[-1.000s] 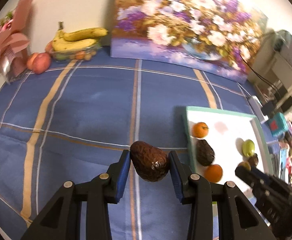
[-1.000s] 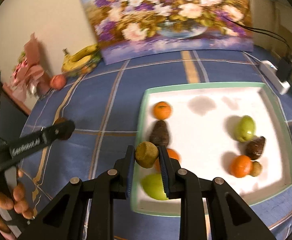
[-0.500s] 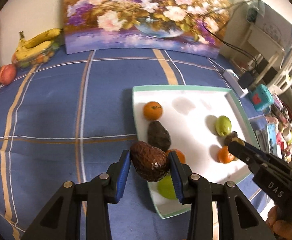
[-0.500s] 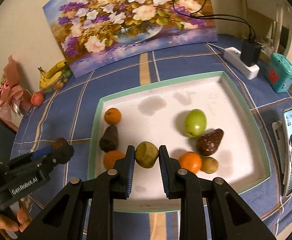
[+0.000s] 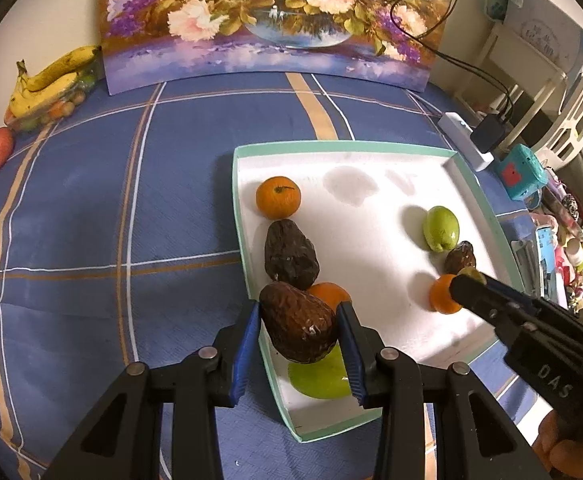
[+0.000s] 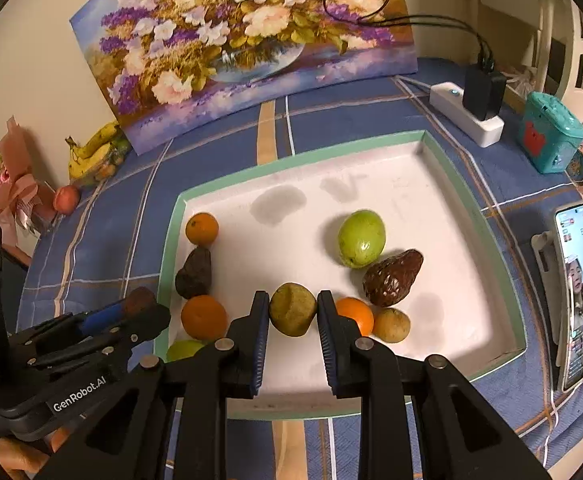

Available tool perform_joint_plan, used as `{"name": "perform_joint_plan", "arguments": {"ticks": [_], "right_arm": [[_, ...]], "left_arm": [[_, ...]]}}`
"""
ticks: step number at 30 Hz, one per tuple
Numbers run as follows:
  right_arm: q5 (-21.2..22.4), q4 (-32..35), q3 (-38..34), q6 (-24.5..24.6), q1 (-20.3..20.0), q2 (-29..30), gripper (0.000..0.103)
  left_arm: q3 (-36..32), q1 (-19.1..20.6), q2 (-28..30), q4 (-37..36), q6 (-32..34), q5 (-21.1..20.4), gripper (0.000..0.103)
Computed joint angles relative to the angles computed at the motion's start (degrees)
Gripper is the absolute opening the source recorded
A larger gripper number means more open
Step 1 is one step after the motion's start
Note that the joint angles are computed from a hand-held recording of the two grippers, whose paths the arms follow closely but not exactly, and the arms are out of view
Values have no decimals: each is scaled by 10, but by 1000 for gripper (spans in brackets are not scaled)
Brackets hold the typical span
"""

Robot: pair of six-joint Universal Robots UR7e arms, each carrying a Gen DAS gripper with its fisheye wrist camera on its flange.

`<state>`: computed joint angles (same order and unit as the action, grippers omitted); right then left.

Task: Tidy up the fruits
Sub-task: 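Carry the date in the left tool while the right tool carries the yellow fruit over the tray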

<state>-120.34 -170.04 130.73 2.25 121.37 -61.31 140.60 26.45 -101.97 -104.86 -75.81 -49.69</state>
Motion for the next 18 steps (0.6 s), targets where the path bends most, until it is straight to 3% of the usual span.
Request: {"name": "perform_joint_plan", "arguments": {"ticks": [18], "right_arm": [[-4,52,-9,13,-12,22,26]], "left_arm": [[0,18,7,-10,10,-10,43]]}}
